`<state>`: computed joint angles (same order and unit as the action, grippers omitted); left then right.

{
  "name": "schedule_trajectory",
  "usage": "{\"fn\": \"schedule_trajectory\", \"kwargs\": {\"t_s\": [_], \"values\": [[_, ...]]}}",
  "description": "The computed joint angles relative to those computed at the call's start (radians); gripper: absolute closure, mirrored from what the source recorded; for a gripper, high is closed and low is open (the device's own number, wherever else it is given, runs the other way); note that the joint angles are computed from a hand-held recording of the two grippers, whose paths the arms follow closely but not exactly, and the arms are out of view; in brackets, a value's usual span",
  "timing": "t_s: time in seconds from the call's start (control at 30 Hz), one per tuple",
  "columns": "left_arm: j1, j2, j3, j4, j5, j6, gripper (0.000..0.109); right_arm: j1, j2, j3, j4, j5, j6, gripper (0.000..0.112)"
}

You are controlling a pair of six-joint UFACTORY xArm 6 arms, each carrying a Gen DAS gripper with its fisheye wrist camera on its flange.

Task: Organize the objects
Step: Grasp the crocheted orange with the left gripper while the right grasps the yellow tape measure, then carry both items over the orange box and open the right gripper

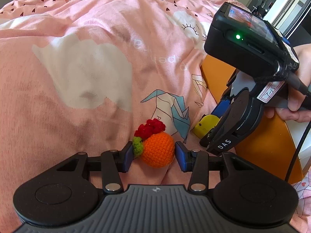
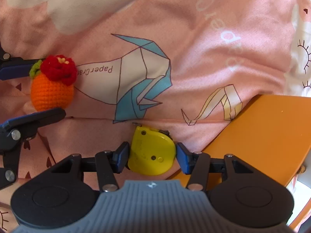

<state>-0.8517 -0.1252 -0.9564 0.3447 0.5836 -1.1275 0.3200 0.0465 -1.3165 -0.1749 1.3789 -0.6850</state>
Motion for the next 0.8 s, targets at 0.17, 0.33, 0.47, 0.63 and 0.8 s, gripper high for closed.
{"fn": "schedule_trajectory", "kwargs": {"t_s": [0.17, 0.33, 0.47, 0.63, 0.8], "values": [[-0.002, -0.007, 0.004, -0.002, -0.002, 0.003, 0.057, -0.002, -0.061, 0.057, 0.004, -0.04, -0.044, 0.058], [-0.007, -0.026, 0.009, 0.006, -0.027, 0.011, 0.057, -0.023, -0.155, 0.088, 0.075, -0.052, -0.142, 0.059], [-0.022, -0.051, -0.003, 0.027, -0.03, 0.021, 0.057, -0.048, -0.255, 0.105, 0.117, -0.071, -0.196, 0.059], [-0.051, -0.075, -0.044, 0.072, -0.024, 0.01, 0.057, -0.094, -0.339, 0.056, 0.195, -0.052, -0.229, 0.059], [-0.081, -0.046, -0.136, 0.107, -0.028, 0.056, 0.057, -0.188, -0.407, 0.02, 0.238, -0.049, -0.318, 0.059]]}}
